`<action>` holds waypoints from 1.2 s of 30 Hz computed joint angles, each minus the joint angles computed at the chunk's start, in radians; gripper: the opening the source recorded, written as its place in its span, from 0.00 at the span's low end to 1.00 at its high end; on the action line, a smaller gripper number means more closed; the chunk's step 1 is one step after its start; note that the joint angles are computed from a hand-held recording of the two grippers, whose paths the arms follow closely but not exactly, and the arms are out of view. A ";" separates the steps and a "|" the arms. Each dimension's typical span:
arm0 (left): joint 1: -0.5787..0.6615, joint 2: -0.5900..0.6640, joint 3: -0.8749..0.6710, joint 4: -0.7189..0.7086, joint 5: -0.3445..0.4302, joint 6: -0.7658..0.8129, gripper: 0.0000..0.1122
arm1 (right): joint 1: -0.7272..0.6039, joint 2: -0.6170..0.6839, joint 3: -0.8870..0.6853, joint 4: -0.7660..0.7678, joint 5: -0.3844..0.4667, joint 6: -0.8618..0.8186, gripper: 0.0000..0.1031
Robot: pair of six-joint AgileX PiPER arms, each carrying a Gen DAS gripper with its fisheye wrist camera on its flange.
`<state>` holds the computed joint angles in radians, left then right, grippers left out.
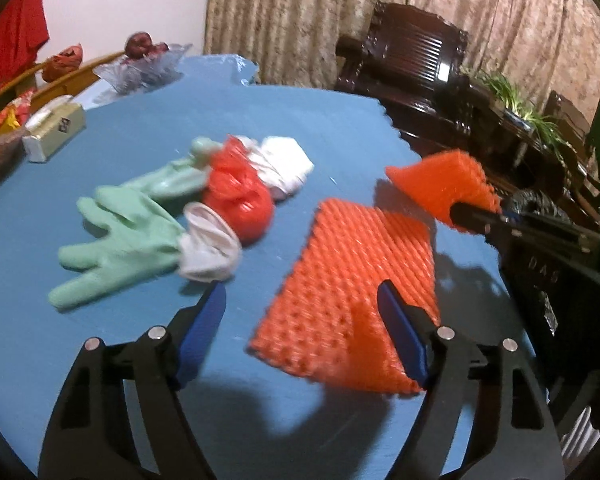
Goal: Collect trash
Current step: 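Grasp the second orange foam net with the left gripper, then carry both orange nets over the black bin and open both grippers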
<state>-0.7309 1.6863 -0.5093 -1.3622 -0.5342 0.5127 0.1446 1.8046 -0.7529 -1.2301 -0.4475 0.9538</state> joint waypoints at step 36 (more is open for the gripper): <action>-0.140 -0.177 -0.119 -0.374 -0.186 0.386 0.20 | -0.153 -0.252 0.058 -0.258 -0.174 0.245 0.12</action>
